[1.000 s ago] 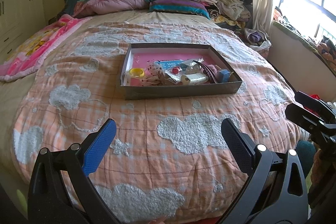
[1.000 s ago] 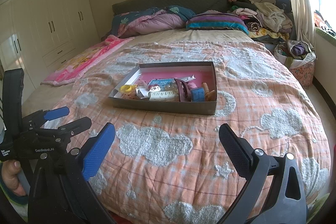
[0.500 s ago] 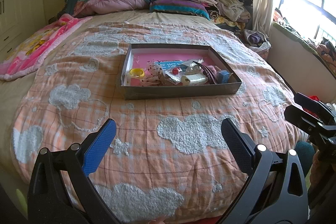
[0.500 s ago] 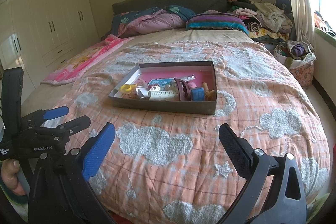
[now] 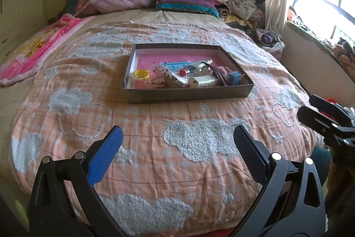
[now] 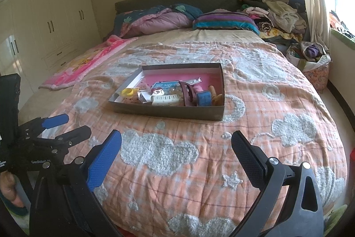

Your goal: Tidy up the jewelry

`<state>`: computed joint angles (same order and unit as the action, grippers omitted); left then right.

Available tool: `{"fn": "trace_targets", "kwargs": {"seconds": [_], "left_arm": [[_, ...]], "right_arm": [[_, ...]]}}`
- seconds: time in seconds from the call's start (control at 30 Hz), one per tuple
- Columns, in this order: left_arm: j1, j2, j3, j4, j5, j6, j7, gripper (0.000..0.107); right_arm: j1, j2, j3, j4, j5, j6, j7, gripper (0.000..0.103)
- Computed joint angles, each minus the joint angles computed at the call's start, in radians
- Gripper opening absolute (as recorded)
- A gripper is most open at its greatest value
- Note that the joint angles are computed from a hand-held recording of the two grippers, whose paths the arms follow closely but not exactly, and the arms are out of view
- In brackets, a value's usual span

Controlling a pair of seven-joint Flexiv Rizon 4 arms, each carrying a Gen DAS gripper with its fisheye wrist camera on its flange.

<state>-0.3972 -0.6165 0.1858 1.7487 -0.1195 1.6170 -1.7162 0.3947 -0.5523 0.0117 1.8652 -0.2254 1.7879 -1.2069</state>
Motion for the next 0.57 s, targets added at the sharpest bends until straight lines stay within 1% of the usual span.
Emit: {"fn": "trace_targets", "kwargs": {"seconds": [0.03, 0.1, 0.13, 0.2, 0.27, 0.3, 0.37, 0.4, 0.43, 0.47, 0.5, 0.53, 0.57], "left_arm": [[-0.031, -0.008, 0.041, -0.012, -0.002, -0.014, -0.018, 0.094], [-0.082, -0.024, 0.110, -0.040, 0.003, -0.053, -0.057, 0.094], [-0.088, -0.028, 0.122, -0.047, 0.011, -0.061, -0.074, 0.094], [-0.069, -0.032, 0.109, -0.055, 0.028, -0.059, -0.084, 0.094], [-0.063, -0.044, 0.123, -0.073, 0.037, -0.063, -0.107, 0.094], [-0.078, -0.059, 0.161, -0.096, 0.040, -0.082, -0.131, 0.094], [-0.110, -0.098, 0.254, -0.155, 0.044, -0.148, -0.208, 0.094], [-0.109, -0.119, 0.288, -0.184, 0.043, -0.178, -0.247, 0.094], [-0.096, -0.153, 0.331, -0.236, 0.032, -0.238, -0.293, 0.094], [-0.074, -0.175, 0.348, -0.275, 0.027, -0.284, -0.319, 0.094], [-0.050, -0.208, 0.376, -0.328, 0.020, -0.346, -0.353, 0.094], [-0.029, -0.235, 0.393, -0.372, 0.018, -0.390, -0.383, 0.094], [0.003, -0.272, 0.410, -0.429, 0.015, -0.440, -0.408, 0.094]], "right_arm": [[0.003, -0.003, -0.005, -0.005, 0.000, -0.004, 0.000, 0.099], [0.031, -0.007, -0.043, -0.013, 0.006, -0.018, 0.006, 0.099], [0.028, -0.013, -0.042, -0.021, 0.006, -0.023, 0.009, 0.099], [0.016, -0.026, -0.038, -0.042, 0.006, -0.036, 0.019, 0.099], [-0.008, -0.045, -0.025, -0.071, 0.001, -0.049, 0.025, 0.099], [-0.024, -0.060, -0.018, -0.095, -0.001, -0.064, 0.031, 0.099], [-0.028, -0.096, -0.046, -0.147, -0.004, -0.090, 0.050, 0.099], [-0.009, -0.120, -0.091, -0.178, -0.004, -0.109, 0.068, 0.099], [0.020, -0.158, -0.162, -0.222, -0.006, -0.134, 0.096, 0.099], [0.042, -0.202, -0.231, -0.275, -0.009, -0.168, 0.129, 0.099], [0.046, -0.249, -0.289, -0.333, -0.053, -0.212, 0.196, 0.099], [0.040, -0.296, -0.314, -0.407, -0.035, -0.275, 0.199, 0.099], [0.019, -0.336, -0.321, -0.473, -0.048, -0.333, 0.225, 0.099]]}}
